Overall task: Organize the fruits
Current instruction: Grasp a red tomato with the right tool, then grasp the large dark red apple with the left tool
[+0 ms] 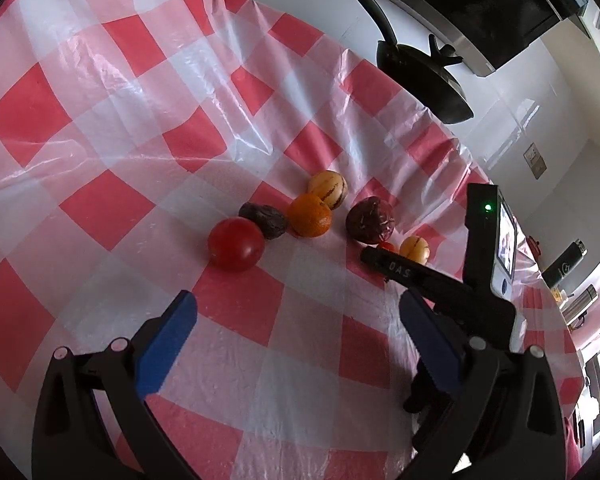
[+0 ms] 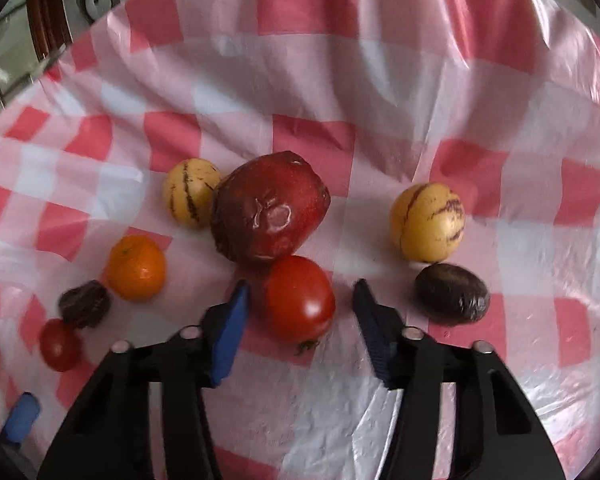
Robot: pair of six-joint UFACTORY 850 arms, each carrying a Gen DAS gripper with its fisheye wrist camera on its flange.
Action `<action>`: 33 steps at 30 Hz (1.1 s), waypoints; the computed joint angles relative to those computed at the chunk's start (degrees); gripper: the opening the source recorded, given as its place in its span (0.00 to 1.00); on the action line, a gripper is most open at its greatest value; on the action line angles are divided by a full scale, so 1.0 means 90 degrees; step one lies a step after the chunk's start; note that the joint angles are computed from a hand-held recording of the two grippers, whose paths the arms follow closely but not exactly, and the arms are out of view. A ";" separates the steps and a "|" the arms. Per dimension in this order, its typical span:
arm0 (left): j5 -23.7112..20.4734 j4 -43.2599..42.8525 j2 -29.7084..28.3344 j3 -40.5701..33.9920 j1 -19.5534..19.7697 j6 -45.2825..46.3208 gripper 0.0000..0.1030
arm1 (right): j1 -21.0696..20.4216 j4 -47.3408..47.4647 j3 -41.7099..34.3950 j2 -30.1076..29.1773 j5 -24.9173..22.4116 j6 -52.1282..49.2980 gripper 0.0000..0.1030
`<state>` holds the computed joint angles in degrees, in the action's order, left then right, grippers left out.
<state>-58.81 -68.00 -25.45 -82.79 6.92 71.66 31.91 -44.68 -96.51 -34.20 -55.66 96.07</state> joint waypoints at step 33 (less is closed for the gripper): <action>0.2746 0.2115 0.0262 0.0018 -0.2049 -0.0095 0.95 | 0.1141 -0.2367 0.3695 0.2487 -0.0238 0.6563 0.32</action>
<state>-34.09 -48.97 -23.09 -82.63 -11.52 70.80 42.18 -65.99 -63.25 -11.81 -57.80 155.14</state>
